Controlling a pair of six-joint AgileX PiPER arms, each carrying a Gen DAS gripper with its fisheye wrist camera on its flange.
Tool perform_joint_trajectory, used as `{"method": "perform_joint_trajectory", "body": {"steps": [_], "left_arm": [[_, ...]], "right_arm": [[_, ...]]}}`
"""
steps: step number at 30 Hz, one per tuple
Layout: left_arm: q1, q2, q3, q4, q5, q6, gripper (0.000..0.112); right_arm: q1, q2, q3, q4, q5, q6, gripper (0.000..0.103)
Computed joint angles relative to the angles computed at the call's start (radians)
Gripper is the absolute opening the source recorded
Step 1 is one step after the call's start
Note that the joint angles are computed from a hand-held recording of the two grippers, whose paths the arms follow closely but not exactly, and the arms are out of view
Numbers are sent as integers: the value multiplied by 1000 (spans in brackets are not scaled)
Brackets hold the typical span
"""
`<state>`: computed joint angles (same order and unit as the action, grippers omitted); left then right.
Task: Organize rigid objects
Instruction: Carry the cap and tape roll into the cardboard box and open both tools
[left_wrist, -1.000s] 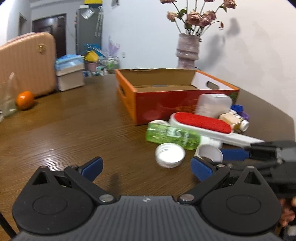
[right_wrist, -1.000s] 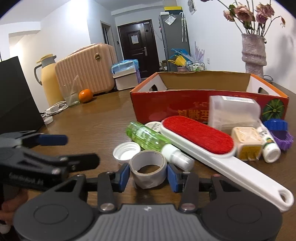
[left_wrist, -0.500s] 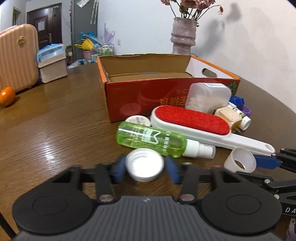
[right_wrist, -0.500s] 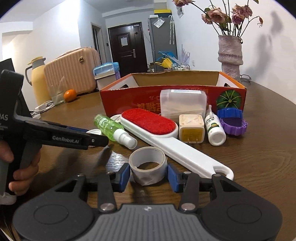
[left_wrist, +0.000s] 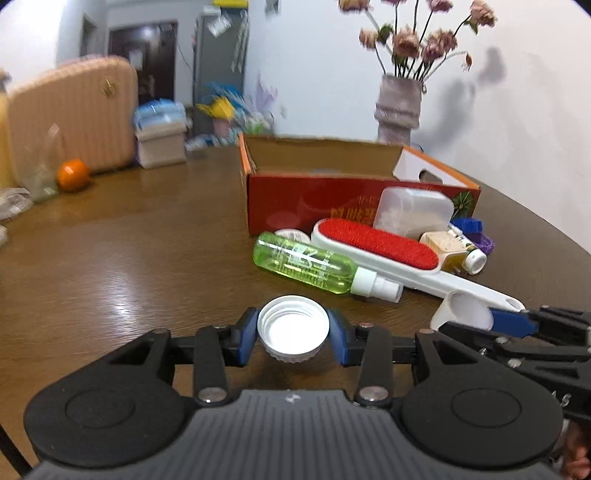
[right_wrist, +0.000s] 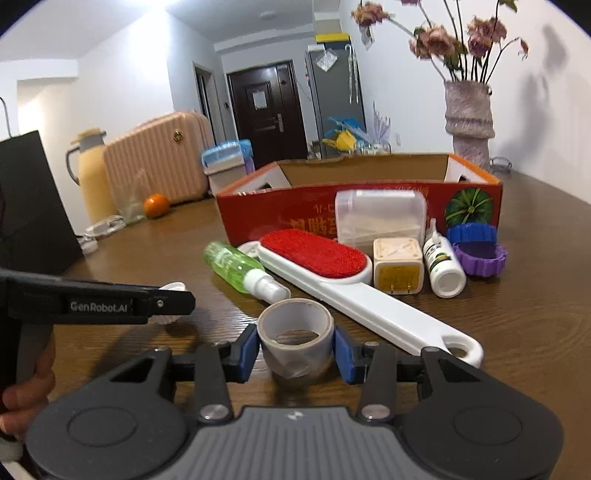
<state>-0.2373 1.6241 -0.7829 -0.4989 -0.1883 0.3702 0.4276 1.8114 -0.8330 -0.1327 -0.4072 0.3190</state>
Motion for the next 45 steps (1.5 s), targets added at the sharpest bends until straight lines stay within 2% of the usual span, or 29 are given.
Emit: {"method": "perform_joint_trajectory", "body": {"steps": [4,6,10,16,20,25,29,31,35,42,45], "left_arm": [[-86,-120,113,-236,-109,183,41],[-134,-191,166,-331,-160,258,41],[-248,-333,254,-529,-263,403,41],[-419,-479,349,-773,-415,562,41],[-475,-519,374,-844,-464,591,41],[-475,-538,358,-822,-465,598,41],[-388,-495,300,-727,-378,553,41],[-357,-468,265,-692,-365,532,41],[-296,-396,196,-565,-359,427,41],[-193,-159,-48,-421,-337,340,41],[-137,-34,-212,-365,-276,336,41]], "right_arm": [[13,-104,147,75,-136,-80,43],[38,-165,237,155,-230,-162,43],[97,-276,380,303,-366,-275,43],[157,-375,516,408,-464,-312,43],[148,-435,561,389,-457,-288,43],[116,-519,575,359,-420,-270,43],[28,-549,548,277,-390,-252,43],[-46,-535,506,193,-355,-206,43],[-171,-462,386,39,-300,-128,43],[-326,-238,72,-265,-228,112,43],[-353,-126,-104,-379,-173,195,43]]}}
